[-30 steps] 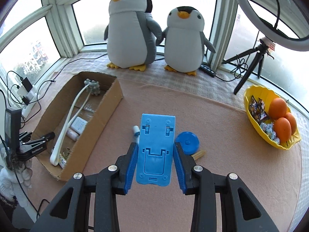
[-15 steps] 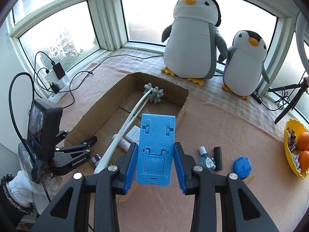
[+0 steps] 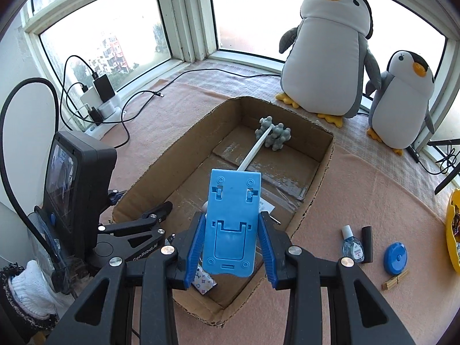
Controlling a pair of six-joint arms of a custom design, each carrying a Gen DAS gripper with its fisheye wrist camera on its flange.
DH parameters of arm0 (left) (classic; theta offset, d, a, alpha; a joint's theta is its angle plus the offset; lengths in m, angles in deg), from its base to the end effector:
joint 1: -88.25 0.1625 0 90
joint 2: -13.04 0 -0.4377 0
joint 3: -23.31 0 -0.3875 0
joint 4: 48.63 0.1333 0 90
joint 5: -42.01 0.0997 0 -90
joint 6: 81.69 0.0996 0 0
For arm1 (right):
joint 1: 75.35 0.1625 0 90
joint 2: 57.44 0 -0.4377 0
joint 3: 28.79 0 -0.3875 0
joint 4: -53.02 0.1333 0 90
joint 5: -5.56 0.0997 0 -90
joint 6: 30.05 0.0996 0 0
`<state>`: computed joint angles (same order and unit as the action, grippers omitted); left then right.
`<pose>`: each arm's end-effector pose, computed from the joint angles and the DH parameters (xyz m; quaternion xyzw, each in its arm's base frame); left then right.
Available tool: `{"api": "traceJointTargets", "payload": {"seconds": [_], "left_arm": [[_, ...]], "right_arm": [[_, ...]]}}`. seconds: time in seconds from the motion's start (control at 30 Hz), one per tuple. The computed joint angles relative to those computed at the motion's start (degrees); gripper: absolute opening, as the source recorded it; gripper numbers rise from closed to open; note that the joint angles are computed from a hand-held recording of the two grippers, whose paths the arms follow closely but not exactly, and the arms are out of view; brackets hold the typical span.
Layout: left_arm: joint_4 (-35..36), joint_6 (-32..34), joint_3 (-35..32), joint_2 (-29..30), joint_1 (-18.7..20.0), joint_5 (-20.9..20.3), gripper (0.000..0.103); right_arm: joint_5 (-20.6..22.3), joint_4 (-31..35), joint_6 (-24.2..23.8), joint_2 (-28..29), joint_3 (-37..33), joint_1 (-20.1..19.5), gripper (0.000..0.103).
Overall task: Organize rigid objects
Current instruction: 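Carry the blue phone stand with the right gripper into the box and release, then move the open right gripper back toward the tape measure and clothespin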
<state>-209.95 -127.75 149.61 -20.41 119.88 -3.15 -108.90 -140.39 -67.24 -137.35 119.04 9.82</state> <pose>-0.2447 -0.3898 -0.0855 0.1682 0.8953 -0.1903 0.3660 0.0617 -0.3626 0.2184 0.1974 -0.9119 0.2057 0.2951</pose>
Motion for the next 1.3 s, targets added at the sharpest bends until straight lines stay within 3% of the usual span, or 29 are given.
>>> {"api": "traceJointTargets", "payload": {"seconds": [0.43, 0.57, 0.97, 1.3], "left_arm": [[-0.10, -0.07, 0.12, 0.03, -0.05, 0.04, 0.047], [-0.06, -0.04, 0.12, 0.04, -0.05, 0.10, 0.047], [-0.03, 0.05, 0.11, 0.10, 0.01, 0.29, 0.047], [0.13, 0.11, 0.14, 0.13, 0.04, 0.47, 0.047]], "right_arm": [[-0.61, -1.21, -1.05, 2.23, -0.06, 0.30, 0.035], [-0.75, -3.19, -1.47, 2.47, 0.33, 0.87, 0.048], [-1.46, -3.67, -1.21, 1.43, 0.42, 1.53, 0.048], [-1.00, -2.60, -1.12, -2.06, 0.87, -0.31, 0.048]]}}
